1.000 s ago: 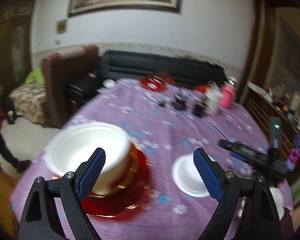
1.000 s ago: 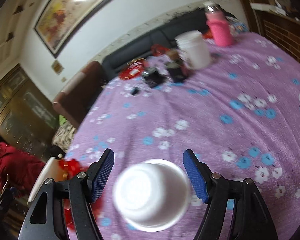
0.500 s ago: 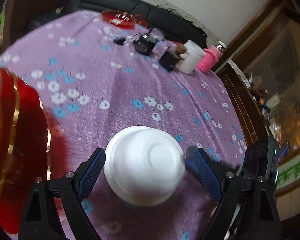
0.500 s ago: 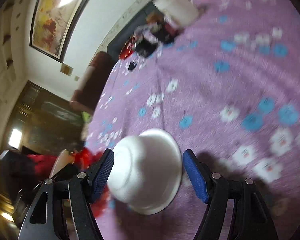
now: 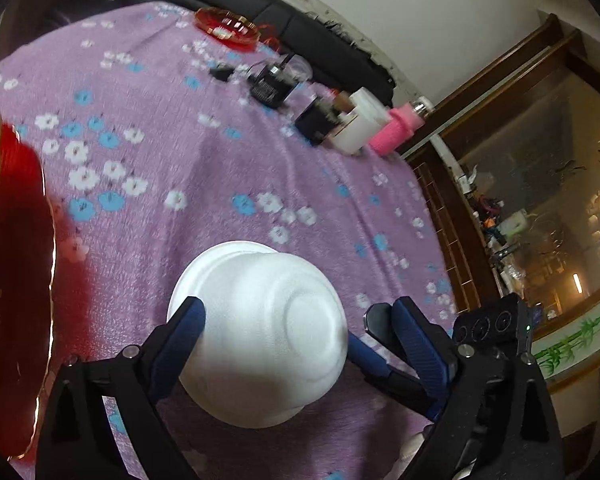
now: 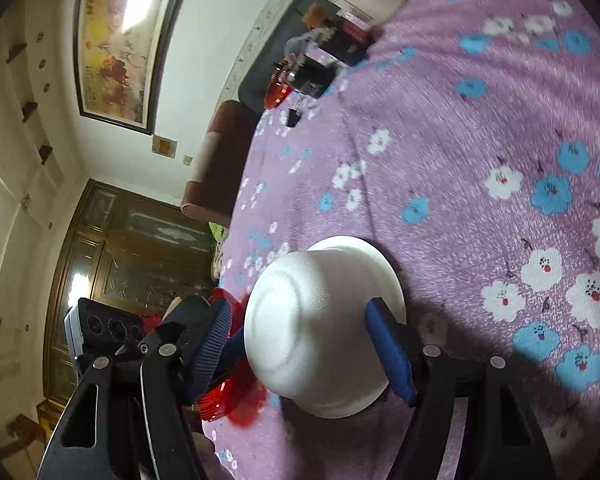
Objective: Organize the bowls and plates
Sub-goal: 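Grasp the upturned white foam bowl with the right tool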
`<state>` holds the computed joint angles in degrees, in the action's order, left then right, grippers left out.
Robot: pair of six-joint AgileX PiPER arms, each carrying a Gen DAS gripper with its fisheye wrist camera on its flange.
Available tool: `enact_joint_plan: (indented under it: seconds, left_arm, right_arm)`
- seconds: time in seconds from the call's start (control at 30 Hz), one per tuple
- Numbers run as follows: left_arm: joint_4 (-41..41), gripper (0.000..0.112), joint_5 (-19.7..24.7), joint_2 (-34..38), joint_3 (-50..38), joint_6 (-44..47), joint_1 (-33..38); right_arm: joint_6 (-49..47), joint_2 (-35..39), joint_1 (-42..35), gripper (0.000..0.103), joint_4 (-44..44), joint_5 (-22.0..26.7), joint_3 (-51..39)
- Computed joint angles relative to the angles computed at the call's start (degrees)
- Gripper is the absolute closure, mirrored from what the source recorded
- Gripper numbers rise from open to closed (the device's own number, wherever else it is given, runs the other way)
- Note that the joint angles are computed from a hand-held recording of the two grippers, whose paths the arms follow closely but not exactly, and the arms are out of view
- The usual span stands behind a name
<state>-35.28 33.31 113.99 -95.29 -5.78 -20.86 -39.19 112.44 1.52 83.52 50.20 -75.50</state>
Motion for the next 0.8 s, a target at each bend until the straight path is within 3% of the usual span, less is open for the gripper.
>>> enact_joint_plan:
  seconds: [0.07, 0.1, 0.2, 0.27, 0.37, 0.43, 0.5, 0.63, 0.73, 0.8]
  left_arm:
    - [1.82, 0.019, 0.97, -0.92, -3.20, -1.19, -0.62]
    - [-0.08, 0.019, 3.30, -1.49, -6.54, 1.16, -0.66]
    - [-7.20, 0.019, 17.13, 0.21, -23.63, 8.79, -3.08]
    - [-0.96, 0.019, 20.70, -0.26, -32.85, 6.47, -6.20]
    - [6.17, 0.016, 17.47, -6.45, -29.63, 6.34, -9.24]
    - [7.51, 0.015, 13.38, -9.84, -21.84, 6.07, -8.98]
    - [9.11, 0.015, 12.11, -9.43, -17.75, 3.79, -7.71]
    - [7.48, 0.015, 14.11, -2.52, -16.04, -2.35, -2.10]
    - [8.03, 0.015, 12.29, 0.26, -13.06, -5.23, 0.38]
    - [8.23, 0.015, 12.07, 2.40, -12.28, -5.64, 1.46]
  right_arm:
    - [0.62, -1.81, -0.29, 0.019, 0.58, 0.12, 0.07]
    - [0.82, -2.54, -0.95, 0.011, 1.51, 1.45, -0.38]
    - [6.77, -2.65, -1.82, 0.010, -3.04, 2.73, -6.31]
    - [16.42, -4.87, -1.06, 0.010, -14.50, -5.38, -7.91]
    - [28.44, -8.95, -0.59, 0.010, -31.01, -12.96, -6.60]
    - [31.02, -11.70, -1.05, 0.010, -35.92, -17.03, -2.58]
    - [34.20, -13.59, -1.61, 0.010, -40.64, -20.50, 1.18]
    - [30.00, -12.48, -4.20, 0.011, -36.84, -17.95, 1.81]
    - [27.83, -12.17, -3.24, 0.010, -36.13, -17.48, 1.43]
    - [22.94, -11.40, -2.49, 0.010, -31.21, -15.62, 1.28]
